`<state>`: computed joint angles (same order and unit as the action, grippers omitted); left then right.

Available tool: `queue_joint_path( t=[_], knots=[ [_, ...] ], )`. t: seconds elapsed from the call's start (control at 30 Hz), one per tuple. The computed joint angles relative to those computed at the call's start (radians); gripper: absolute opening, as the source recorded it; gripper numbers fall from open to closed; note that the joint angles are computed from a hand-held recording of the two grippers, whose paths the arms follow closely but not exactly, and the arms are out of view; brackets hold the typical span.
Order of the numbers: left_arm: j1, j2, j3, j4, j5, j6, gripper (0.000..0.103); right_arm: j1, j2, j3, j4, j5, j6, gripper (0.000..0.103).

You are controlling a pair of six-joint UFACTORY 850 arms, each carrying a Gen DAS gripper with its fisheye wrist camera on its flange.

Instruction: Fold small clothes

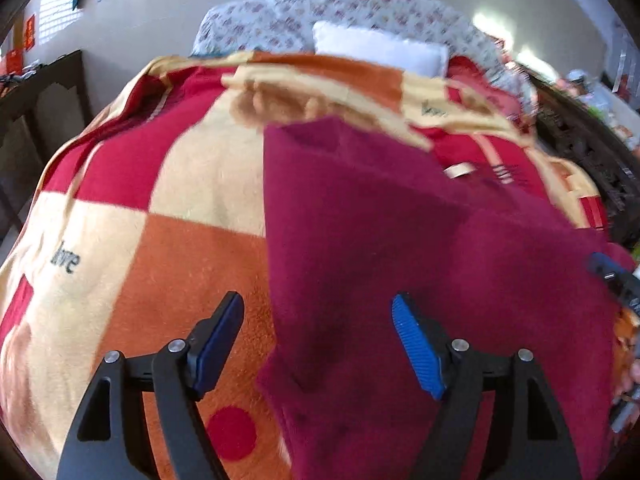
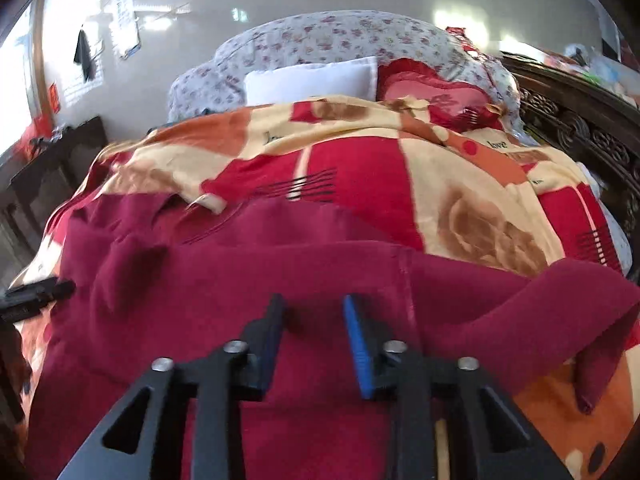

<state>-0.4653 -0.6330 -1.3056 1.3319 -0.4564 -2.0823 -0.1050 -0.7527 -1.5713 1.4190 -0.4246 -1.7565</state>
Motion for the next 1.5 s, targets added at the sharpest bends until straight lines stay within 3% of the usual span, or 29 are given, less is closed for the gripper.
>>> queue_joint_path(
  t=[0.07, 0.17, 0.3, 0.43, 0.53, 0.57, 0.6, 0.73, 0.83, 1.0, 1.1, 1.3, 1.43, 1.5],
  knots=[
    [0.011, -0.016, -0.005, -0.017, 0.023, -0.021, 0.078, -0.008, 0.019, 0.016, 0.042, 0.021, -0.024, 0.022],
    [0.009, -0.007, 0.009, 0.018, 0.021, -0.078, 0.079, -0.043, 0.019, 0.011, 0.019, -0.046, 0.056, 0.028],
    [-0.008, 0.013, 0.015, 0.015, 0.001, -0.121, 0.079, -0.055, 0.010, 0.009, 0.003, -0.104, 0.072, 0.028],
    [-0.041, 0.021, 0.004, 0.078, -0.017, -0.208, 0.079, -0.028, 0.008, 0.026, 0.053, -0.006, 0.015, 0.028],
    [-0.057, -0.021, -0.067, 0.003, -0.039, -0.110, 0.079, -0.025, 0.002, 0.035, 0.195, 0.031, -0.093, 0.025],
    [-0.061, -0.040, -0.093, -0.026, -0.043, -0.079, 0.079, -0.032, -0.003, 0.032, 0.193, 0.000, -0.079, 0.013],
    [-0.062, -0.049, -0.103, -0.030, -0.041, -0.078, 0.079, -0.043, -0.005, 0.031, 0.190, -0.038, -0.064, 0.011],
    [-0.072, -0.087, -0.135, -0.013, -0.078, -0.135, 0.080, -0.067, 0.009, 0.056, 0.300, -0.124, -0.167, 0.009],
    [-0.082, -0.105, -0.149, -0.002, -0.113, -0.148, 0.082, -0.069, -0.011, 0.029, 0.249, -0.124, -0.093, 0.009],
    [-0.092, -0.148, -0.209, -0.085, -0.165, -0.009, 0.089, -0.080, -0.052, -0.018, 0.152, -0.150, 0.037, 0.011],
    [-0.088, -0.143, -0.196, -0.066, -0.150, -0.036, 0.090, -0.096, -0.057, -0.020, 0.177, -0.181, 0.052, 0.025],
    [-0.090, -0.145, -0.192, -0.051, -0.143, -0.046, 0.094, -0.124, -0.001, 0.062, 0.357, -0.317, -0.143, 0.026],
    [-0.089, -0.147, -0.194, -0.049, -0.138, -0.044, 0.096, -0.100, -0.016, 0.036, 0.230, -0.312, -0.077, 0.026],
    [-0.089, -0.149, -0.197, -0.052, -0.140, -0.038, 0.097, -0.083, -0.037, 0.002, 0.123, -0.252, 0.024, 0.026]
  ],
)
